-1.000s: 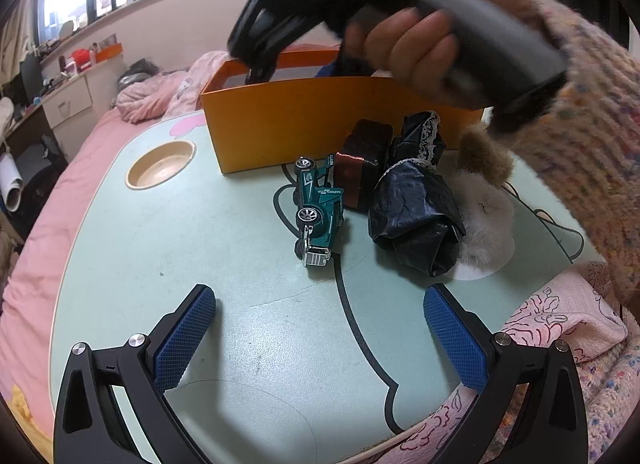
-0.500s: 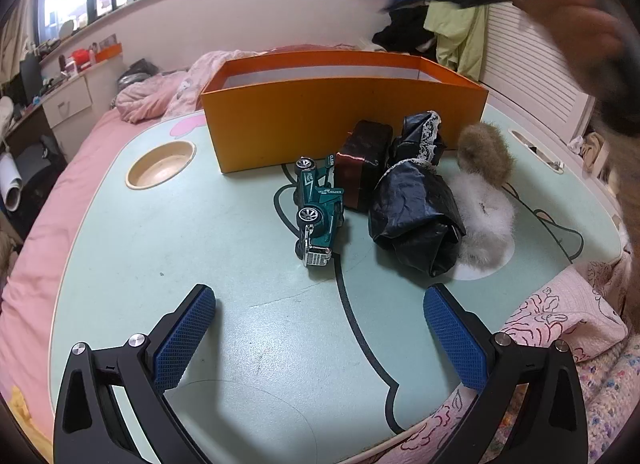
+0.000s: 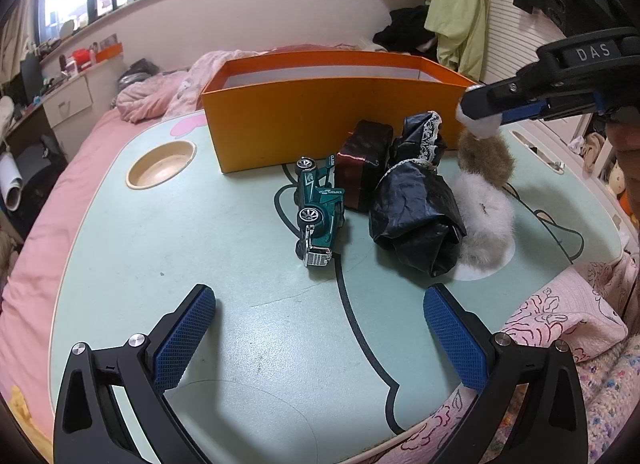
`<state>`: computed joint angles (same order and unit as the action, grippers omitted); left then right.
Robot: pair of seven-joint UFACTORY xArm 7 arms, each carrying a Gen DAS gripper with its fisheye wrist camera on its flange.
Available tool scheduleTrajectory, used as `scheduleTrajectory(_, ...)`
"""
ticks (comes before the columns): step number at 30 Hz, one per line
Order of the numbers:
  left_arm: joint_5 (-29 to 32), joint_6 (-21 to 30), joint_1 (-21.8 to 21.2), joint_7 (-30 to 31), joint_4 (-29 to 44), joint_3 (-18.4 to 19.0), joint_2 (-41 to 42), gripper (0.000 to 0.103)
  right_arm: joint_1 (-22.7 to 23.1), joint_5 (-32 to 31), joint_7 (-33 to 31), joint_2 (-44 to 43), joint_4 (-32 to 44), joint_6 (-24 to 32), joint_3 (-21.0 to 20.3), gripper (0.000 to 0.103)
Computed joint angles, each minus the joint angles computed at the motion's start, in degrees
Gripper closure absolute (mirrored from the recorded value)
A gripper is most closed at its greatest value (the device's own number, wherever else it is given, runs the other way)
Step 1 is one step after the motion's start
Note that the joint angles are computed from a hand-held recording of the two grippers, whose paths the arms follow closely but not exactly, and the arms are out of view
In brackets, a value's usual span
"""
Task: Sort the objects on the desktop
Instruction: 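Grasp the bubble-wrapped packet with the right gripper, place it on the table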
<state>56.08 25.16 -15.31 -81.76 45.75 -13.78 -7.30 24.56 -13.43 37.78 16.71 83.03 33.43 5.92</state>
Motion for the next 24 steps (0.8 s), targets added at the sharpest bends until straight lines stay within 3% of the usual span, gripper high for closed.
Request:
scheduleTrajectory(1,0.01,-0.01,-0.03,-0.08,-0.19,-0.02,-0.17,0.000,0.19,-0.62,0.51,-0.29,-0.70,-1.50,-0.20,0.060)
scheduleTrajectory(3,0.03,-0.02,0.01,-0.07,-0.02,-0.02,-0.02,0.000,1.52,-4.16,3.46,-0.57,-1.35,-4.13,-1.41,0.036)
scheduleTrajectory(5,0.06,0.02,0.00,-0.15,-0.09,-0.06,-0.08,0.000,4.24,-11.86,10.18,-1.83,-2.76,-5.27,-3.87,0.025)
scheduleTrajectory(11,0.08,0.02,0.00,-0.22,-0.16,-0.06,-0.13,0.000,8.43,-35.79,28.39,-7.66,-11.17,-3.58,-4.98,0.025)
scheduleTrajectory(17,0.07,-0.04,0.01,-0.20,-0.34,-0.03,-0.32,0.000,6.77,-51.51,40.79,-12.79,-22.17,-3.14,-1.83,0.025)
scheduleTrajectory(19,0.08,-0.07,0.06,-0.18,-0.31,-0.04,-0.29,0.000,5.65,-54.47,43.65,-13.06,-23.51,-2.51,-0.57,0.025)
scheduleTrajectory(21,0.15,0.15,0.07,-0.15,-0.17,-0.12,-0.18,0.000,3.07,-52.92,42.27,-11.70,-23.65,-2.65,1.40,0.022)
scheduleTrajectory(24,0.55,-0.03,0.11,-0.68,-0.22,-0.12,-0.06,0.000,2.84,-56.79,43.68,-10.57,-23.11,-1.56,1.72,0.017)
